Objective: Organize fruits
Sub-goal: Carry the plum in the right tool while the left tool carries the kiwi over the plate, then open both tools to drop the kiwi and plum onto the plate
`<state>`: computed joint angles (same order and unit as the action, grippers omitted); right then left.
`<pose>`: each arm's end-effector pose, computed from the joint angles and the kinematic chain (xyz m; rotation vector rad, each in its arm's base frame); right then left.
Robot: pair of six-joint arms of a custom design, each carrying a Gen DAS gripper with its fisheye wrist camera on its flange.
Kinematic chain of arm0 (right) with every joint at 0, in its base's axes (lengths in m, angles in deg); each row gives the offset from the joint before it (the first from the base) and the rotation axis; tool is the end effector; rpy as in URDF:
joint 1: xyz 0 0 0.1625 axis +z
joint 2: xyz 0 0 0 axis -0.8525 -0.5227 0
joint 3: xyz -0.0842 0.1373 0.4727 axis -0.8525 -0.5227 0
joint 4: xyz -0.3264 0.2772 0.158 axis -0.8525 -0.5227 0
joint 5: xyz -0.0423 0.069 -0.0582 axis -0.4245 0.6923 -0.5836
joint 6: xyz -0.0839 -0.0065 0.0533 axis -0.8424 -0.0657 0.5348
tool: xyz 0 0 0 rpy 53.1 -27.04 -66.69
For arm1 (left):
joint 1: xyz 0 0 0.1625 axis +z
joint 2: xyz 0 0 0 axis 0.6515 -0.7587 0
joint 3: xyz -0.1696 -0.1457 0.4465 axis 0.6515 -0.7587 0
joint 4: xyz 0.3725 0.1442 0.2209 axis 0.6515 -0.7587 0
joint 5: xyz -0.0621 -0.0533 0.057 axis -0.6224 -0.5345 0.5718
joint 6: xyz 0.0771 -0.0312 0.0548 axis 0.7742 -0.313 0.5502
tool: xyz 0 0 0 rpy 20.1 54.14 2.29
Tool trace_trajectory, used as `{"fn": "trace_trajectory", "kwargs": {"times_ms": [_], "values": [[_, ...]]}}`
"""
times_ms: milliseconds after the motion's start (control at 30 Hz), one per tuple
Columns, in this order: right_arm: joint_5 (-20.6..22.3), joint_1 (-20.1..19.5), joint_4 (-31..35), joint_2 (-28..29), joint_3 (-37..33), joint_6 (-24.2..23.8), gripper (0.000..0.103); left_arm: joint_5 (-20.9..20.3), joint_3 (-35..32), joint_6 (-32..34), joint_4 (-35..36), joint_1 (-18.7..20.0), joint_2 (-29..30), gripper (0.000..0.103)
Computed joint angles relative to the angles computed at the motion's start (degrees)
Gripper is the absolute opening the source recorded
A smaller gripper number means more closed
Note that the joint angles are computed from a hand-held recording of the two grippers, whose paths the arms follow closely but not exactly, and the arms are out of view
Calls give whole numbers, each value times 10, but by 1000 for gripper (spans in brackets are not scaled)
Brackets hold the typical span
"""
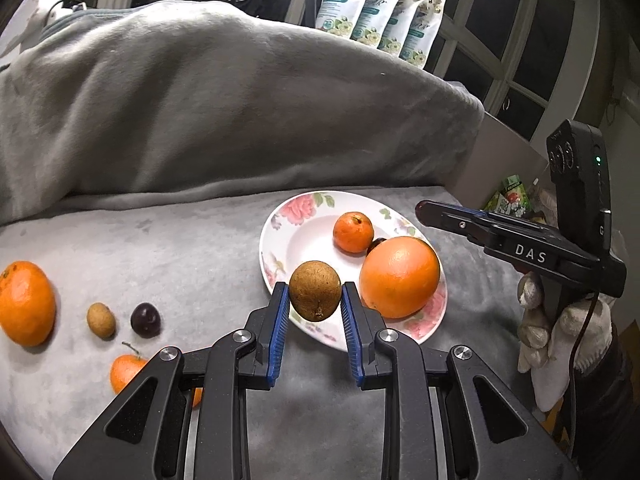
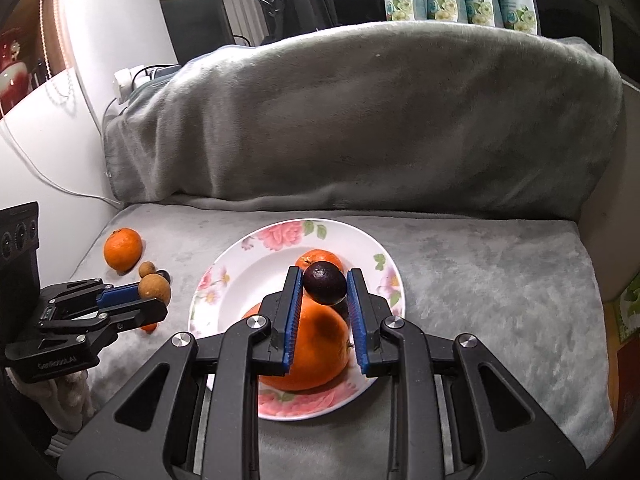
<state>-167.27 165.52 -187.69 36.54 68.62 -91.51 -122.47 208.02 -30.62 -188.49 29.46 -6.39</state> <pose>0.2425 -0.5364 0.0299 0.2817 -2.3585 1.0472 -0.0529 -0.5872 0.2327 1.1015 2.6875 -0.5424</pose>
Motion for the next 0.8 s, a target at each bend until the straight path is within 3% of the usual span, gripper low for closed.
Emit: {"fn": "trace_trajectory", "kwargs": {"times_ms": [667, 700, 767, 800], "values": [[1, -6, 14, 2, -10, 0, 24, 19, 9, 21, -31, -10, 8, 25], [0, -6, 14, 2, -10, -1, 26, 20, 9, 21, -32, -10, 8, 27], [-2, -4, 7, 4, -11, -5, 50, 19, 10, 22, -34, -11, 8, 33], [-1, -3, 3, 5, -12, -7, 54, 18, 9, 22, -34, -11, 8, 35]]}}
